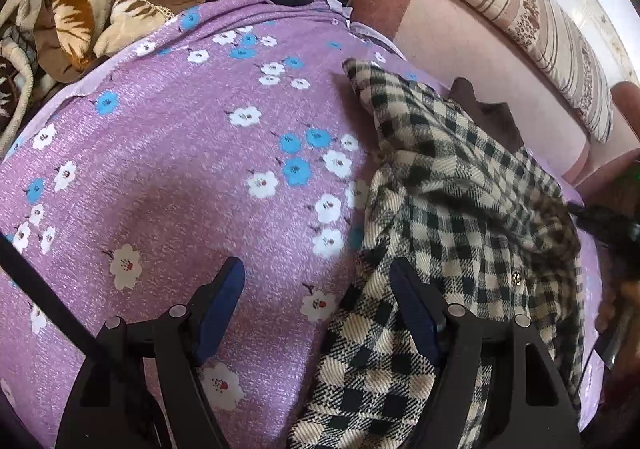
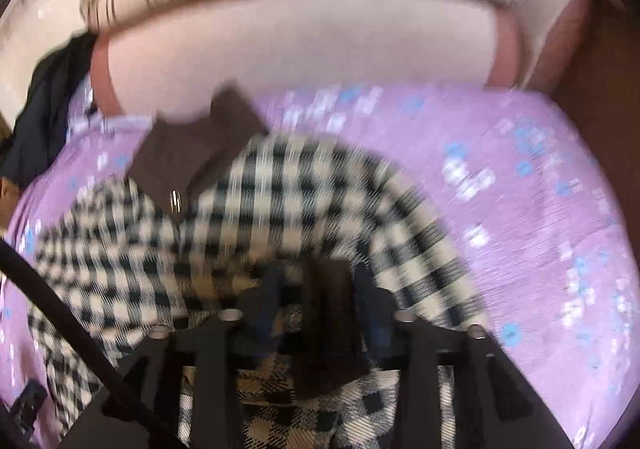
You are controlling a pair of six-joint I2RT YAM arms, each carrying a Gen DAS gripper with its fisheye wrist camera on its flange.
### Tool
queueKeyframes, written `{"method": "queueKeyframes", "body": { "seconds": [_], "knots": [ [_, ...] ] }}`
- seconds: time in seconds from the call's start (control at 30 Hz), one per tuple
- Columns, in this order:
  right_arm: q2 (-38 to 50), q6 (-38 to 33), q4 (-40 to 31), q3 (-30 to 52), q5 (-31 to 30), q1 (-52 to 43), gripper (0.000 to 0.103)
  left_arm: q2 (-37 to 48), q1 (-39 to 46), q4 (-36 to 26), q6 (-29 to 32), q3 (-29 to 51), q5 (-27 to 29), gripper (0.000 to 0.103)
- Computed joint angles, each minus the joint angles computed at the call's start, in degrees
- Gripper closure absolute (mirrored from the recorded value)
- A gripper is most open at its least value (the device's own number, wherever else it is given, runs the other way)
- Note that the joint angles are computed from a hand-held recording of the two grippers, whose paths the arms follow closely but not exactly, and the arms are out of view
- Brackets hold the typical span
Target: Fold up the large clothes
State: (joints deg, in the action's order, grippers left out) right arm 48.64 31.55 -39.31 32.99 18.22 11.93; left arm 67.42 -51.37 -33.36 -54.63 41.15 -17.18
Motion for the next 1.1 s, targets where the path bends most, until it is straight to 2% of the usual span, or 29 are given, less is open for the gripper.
{"method": "queueKeyframes", "body": {
  "seconds": [0.03, 0.07, 0.13, 0.2, 0.23, 0.27, 0.3, 0.33, 0.43, 0.5, 0.57, 0.63, 0.73, 0.8, 0.9, 0.97, 1.1],
  "knots": [
    [-1.89, 0.79, -0.93, 0.42, 2.30, 1.49, 0.045, -0.24, 0.39, 0.02, 0.29, 0.23, -0.20, 0.029],
    [-4.70, 2.38, -2.64, 1.26, 6.33, 5.38, 0.041, -0.48, 0.86, 0.05, 0.63, 0.80, -0.51, 0.029],
    [-4.87, 2.94, -3.41, 3.19, 9.18, 10.40, 0.041, -0.02, 2.83, 0.78, 2.28, 2.37, -0.59, 0.029],
    [-1.80, 1.36, -0.93, 4.50, 5.72, 13.07, 0.041, 0.93, 5.14, 2.20, 3.80, 3.92, -1.54, 0.029],
    [1.00, 0.85, 1.41, 5.01, 2.04, 13.81, 0.047, 1.71, 6.26, 3.19, 4.20, 4.48, -1.34, 0.029],
    [3.73, 0.51, 4.49, 5.15, -3.20, 14.08, 0.063, 2.96, 7.78, 4.47, 4.76, 5.03, 0.00, 0.029],
    [7.18, 0.76, 7.64, 5.53, -8.43, 14.40, 0.068, 4.30, 9.01, 5.77, 5.34, 5.40, 1.55, 0.029],
    [9.61, 1.02, 10.16, 5.68, -12.38, 14.79, 0.069, 5.76, 9.90, 7.12, 5.84, 5.58, 2.78, 0.030],
    [19.90, 2.73, 17.18, 6.73, -16.92, 18.24, 0.069, 11.72, 10.53, 8.47, 6.99, 6.91, 4.35, 0.041],
    [26.33, 5.28, 22.42, 6.42, -21.94, 19.25, 0.069, 14.97, 10.47, 8.27, 8.37, 7.81, 6.23, 0.044],
    [29.70, 8.37, 28.21, 4.10, -26.21, 21.09, 0.069, 15.78, 9.02, 6.95, 9.60, 8.62, 3.44, 0.045],
    [29.89, 9.89, 31.44, 2.02, -27.07, 23.73, 0.069, 15.71, 8.03, 5.19, 9.44, 9.40, 1.88, 0.045],
    [28.44, 10.98, 31.14, 1.47, -28.21, 27.15, 0.068, 14.41, 6.34, 5.82, 8.21, 8.93, 0.47, 0.045],
    [28.70, 8.96, 29.56, 2.41, -27.51, 27.51, 0.069, 17.58, 4.44, 2.85, 9.51, 11.44, -2.85, 0.045],
    [25.34, 6.01, 24.51, 2.64, -21.58, 27.00, 0.069, 20.13, 3.11, 1.75, 10.77, 12.14, -4.70, 0.043],
    [20.07, 5.10, 19.38, 0.03, -17.09, 23.27, 0.069, 19.58, 3.53, 1.84, 10.83, 11.70, -4.56, 0.040],
    [9.50, 2.50, 10.41, -6.63, -14.32, 12.09, 0.069, 18.89, 3.44, 2.12, 11.15, 10.96, -5.08, 0.037]
  ]
}}
